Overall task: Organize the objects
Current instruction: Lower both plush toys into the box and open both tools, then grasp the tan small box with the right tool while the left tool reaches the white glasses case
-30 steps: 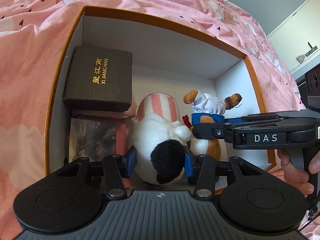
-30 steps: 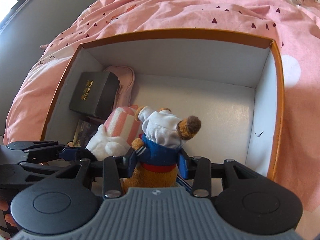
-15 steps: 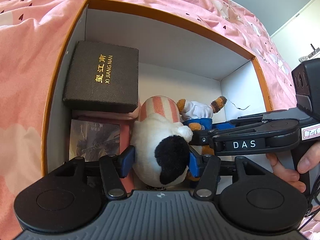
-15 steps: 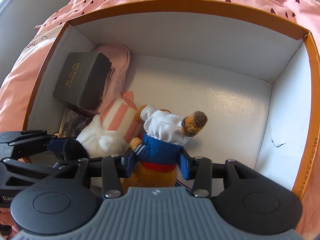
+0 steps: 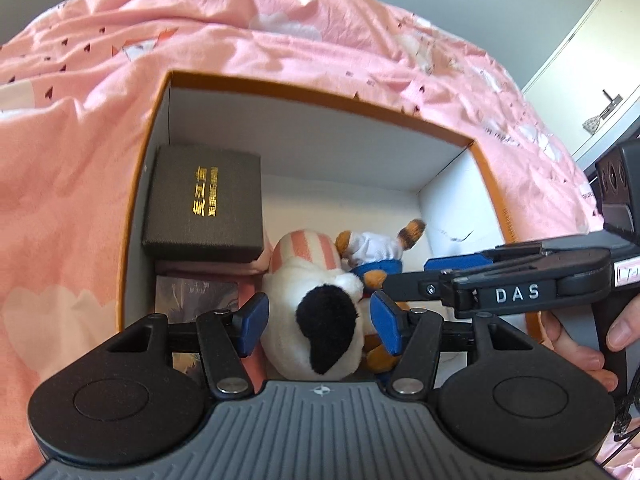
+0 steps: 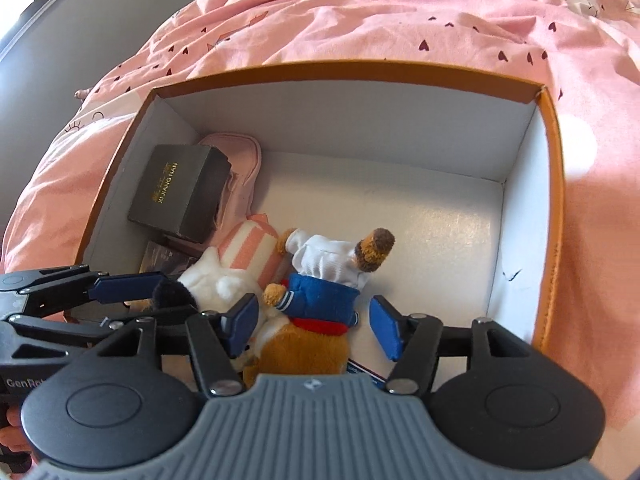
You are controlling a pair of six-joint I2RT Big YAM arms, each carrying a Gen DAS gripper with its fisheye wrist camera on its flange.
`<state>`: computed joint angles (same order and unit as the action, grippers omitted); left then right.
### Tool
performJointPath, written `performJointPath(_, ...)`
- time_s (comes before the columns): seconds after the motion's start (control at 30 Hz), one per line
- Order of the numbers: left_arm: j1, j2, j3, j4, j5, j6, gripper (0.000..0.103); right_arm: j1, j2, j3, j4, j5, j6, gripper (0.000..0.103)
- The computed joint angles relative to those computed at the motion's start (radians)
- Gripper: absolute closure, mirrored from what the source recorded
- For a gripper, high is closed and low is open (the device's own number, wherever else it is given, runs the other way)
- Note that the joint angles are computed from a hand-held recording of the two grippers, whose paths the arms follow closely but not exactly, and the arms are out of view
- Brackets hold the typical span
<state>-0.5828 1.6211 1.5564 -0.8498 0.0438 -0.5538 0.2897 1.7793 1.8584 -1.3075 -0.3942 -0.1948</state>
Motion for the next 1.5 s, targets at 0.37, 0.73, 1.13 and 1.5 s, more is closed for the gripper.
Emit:
performJointPath(0.37,-0.079,-0.118,-0.042,0.038,-0.11,0.085,0.039,-0.054,-0.285,-0.272,0.197,-0.062,0.095,0.039)
performJointPath(0.73,-0.115,-0.159,-0.097,-0.111,0.041,0.079,0.039,-0.078,-0.489,-0.473,0.168,-0.004,0.096,0.036)
performJointPath(1.13,-0.153,-0.063,-0.127,-0.243,0.254,0.108,0.039,-0.073,-0.587,-0.599,0.037,0.086,-0.022,0.032)
performJointPath(1.5,-0.178,-0.059,-0.12,-0.268,0.221,0.136,0.039,-0.067,-0.601,-0.668,0.035,0.151,-0.058,0.032)
